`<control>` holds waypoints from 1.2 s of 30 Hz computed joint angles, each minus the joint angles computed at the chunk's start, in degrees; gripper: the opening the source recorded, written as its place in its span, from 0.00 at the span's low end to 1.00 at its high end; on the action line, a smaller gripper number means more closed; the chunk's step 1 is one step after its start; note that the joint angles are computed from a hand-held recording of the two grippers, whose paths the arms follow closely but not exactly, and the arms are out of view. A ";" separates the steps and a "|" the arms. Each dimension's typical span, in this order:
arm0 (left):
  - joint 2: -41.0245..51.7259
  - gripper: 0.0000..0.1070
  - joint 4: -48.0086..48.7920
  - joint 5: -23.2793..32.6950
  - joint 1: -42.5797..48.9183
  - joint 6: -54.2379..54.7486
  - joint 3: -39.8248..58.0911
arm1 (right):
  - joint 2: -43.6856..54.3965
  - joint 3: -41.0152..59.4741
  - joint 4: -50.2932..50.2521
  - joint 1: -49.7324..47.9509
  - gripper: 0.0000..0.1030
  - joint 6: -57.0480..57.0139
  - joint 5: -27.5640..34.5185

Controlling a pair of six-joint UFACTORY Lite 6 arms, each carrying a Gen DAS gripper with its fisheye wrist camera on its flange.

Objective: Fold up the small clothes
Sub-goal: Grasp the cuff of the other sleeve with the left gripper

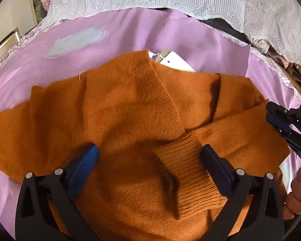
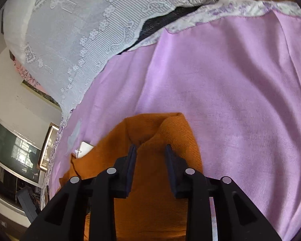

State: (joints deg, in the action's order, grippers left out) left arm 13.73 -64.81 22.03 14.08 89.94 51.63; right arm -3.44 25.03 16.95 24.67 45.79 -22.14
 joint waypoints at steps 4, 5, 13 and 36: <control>-3.73 0.93 -9.94 -3.08 -0.63 11.83 -4.66 | -3.21 -5.84 -11.45 -3.78 0.17 13.70 -5.41; -4.41 0.93 -10.51 -2.33 -0.01 12.46 -5.00 | -6.21 -6.66 -9.28 -3.15 0.22 11.48 -3.40; -2.07 0.93 -2.22 7.37 7.36 3.73 -0.27 | -19.33 -9.88 36.34 13.61 0.33 -28.83 2.14; 18.75 0.93 4.94 26.61 43.51 11.75 29.41 | -5.63 0.34 84.14 41.46 0.82 -64.45 -23.87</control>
State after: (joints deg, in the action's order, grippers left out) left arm 32.48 -59.86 48.63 57.59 101.69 81.03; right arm -9.07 25.37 101.09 66.13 -18.66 -46.01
